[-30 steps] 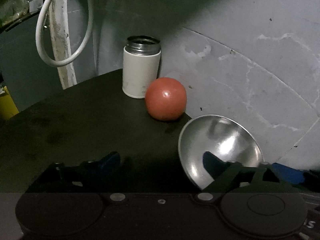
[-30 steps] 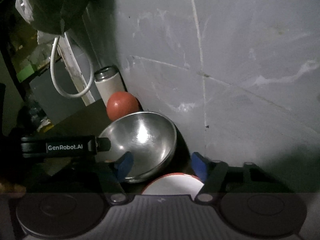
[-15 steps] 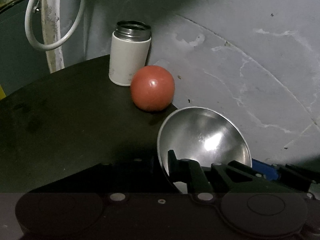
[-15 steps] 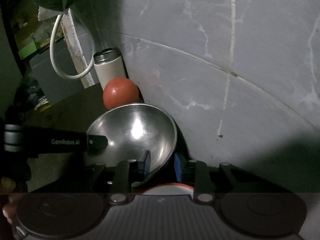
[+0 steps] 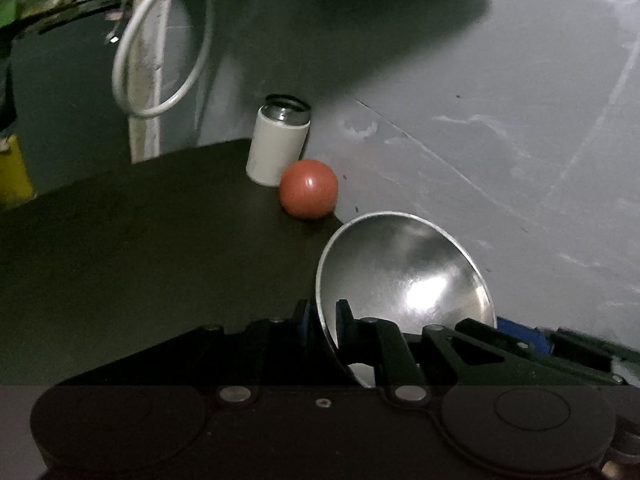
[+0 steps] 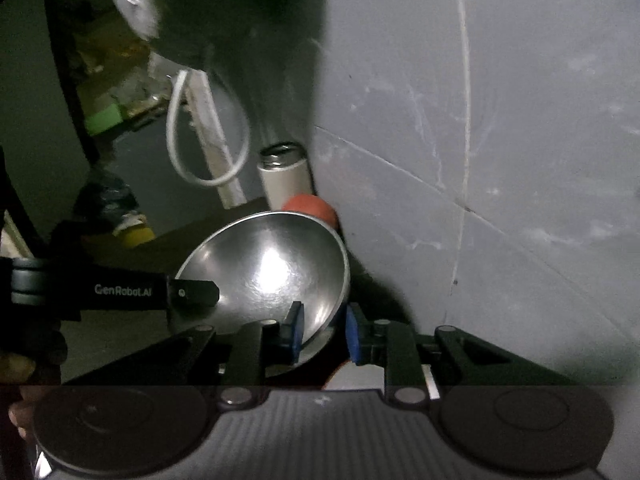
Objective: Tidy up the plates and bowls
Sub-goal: 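Lift the steel bowl with both grippers and carry it beside the plates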
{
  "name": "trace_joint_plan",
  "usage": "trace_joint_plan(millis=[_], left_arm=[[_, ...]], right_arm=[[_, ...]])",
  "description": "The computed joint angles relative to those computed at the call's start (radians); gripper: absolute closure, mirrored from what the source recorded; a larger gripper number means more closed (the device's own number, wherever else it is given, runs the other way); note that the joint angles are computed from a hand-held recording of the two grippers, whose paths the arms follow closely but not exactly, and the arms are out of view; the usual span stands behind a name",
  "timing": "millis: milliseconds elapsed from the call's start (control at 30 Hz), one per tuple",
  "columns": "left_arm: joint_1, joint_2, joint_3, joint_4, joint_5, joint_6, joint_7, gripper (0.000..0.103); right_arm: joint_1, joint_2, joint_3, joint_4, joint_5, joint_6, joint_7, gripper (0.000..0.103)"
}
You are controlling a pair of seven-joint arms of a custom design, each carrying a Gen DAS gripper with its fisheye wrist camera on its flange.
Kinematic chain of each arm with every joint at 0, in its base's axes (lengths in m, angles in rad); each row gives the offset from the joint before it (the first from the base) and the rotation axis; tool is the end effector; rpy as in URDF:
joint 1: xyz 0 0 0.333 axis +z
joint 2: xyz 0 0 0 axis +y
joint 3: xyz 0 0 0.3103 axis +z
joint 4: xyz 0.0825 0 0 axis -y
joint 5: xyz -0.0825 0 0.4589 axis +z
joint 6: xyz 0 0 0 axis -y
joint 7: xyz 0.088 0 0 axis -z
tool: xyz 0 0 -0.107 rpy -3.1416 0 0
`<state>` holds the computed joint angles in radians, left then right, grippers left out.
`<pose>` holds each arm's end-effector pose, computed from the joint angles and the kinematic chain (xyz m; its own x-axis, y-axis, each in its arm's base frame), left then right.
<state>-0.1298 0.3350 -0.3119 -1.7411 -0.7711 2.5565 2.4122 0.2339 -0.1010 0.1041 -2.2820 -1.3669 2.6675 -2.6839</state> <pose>0.6865 -0.2925 0.4011 -0.6882 -0.6601 0.3012 -0.6554 0.3875 -0.6482 0.5456 0.2226 0.3814 -0.4082 -0.8795 -0.2448 -0.4613 0.4301 -0.7760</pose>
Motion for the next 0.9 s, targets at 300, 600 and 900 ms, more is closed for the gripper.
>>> trace_joint_plan(millis=[300,600,900], left_arm=[[0.003,-0.317,0.066,-0.350,-0.173,-0.119,0.099,0.088],[-0.041,-0.462,0.146,-0.540,-0.098,-0.212,0.097,0.088],[-0.051,-0.554,0.176,-0.651,-0.019,-0.233,0.055,0.086]], right_arm=[[0.025,-0.242,0.075,-0.250,0.122,0.075,0.043,0.078],[0.087,-0.410,0.167,-0.424,0.423,0.073,-0.089,0.078],[0.113,-0.463,0.194,-0.484,0.610,0.123,-0.267,0.078]])
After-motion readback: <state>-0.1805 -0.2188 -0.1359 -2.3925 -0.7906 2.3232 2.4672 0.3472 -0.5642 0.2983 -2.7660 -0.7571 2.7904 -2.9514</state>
